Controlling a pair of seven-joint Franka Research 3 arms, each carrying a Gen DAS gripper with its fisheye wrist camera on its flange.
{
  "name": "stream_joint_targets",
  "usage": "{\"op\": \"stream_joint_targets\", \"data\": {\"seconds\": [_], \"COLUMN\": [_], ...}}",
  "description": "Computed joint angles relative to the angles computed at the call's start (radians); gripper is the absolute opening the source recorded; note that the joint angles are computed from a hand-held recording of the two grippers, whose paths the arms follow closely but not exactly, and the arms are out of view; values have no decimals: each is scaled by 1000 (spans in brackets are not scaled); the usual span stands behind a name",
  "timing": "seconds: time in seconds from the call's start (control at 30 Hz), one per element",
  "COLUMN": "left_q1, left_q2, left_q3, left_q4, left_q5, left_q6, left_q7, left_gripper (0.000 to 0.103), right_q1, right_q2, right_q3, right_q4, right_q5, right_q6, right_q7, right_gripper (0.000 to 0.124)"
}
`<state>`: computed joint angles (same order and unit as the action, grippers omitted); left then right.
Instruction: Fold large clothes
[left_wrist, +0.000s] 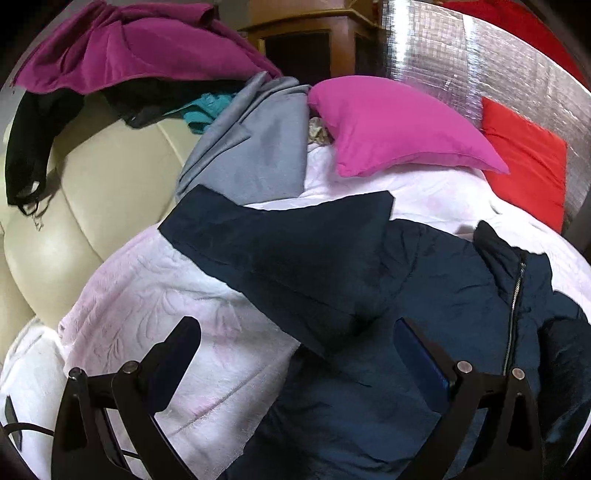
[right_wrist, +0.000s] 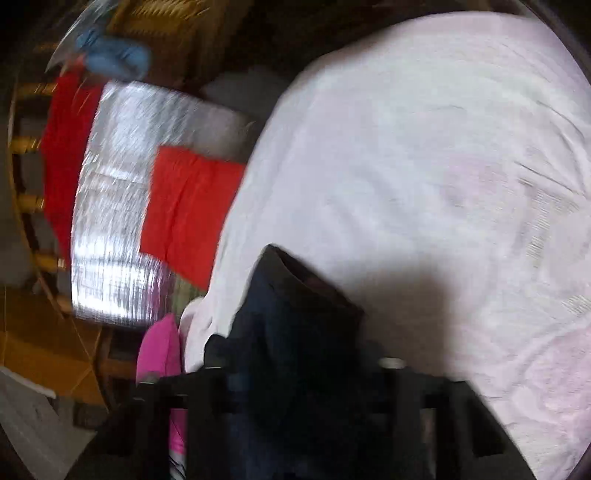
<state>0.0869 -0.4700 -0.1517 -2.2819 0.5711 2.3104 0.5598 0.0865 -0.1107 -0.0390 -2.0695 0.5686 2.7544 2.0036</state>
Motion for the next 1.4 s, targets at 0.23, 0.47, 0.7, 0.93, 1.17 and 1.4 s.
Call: {"op": "stream_joint_targets", "data": {"seconds": [0.23, 0.47, 0.7, 0.93, 1.17, 1.4], "left_q1": [2, 12, -6, -82, -86, -58], "left_q2": [1, -7, 3, 35, 82, 82], "left_q3": [6, 13, 30, 129, 127, 149], "left_q4": [-1, -9, -12, -44, -37, -47], "left_q5": [-19, -22, -41, -289, -405, -496], "left_q6": [-10, -13, 30, 166, 241, 220], "left_q7": [-2, -24, 19, 228, 369, 376], "left_gripper": [103, 103, 103, 100, 68, 68], "right_q1": [114, 188, 156, 9, 27, 0], "right_q2": [-18, -6, -112, -165, -82, -5], "right_q3": [9, 39, 52, 48, -65, -31], "right_q4": [118, 171, 33, -118, -77, -13], "right_q5": [187, 446, 391, -21, 129, 128], "right_q6": [-59, -285, -154, -7, -106, -190], "right_q7": [-336, -583, -586, -251, -313, -354], "right_gripper": [22, 73, 85, 81, 75, 62]}}
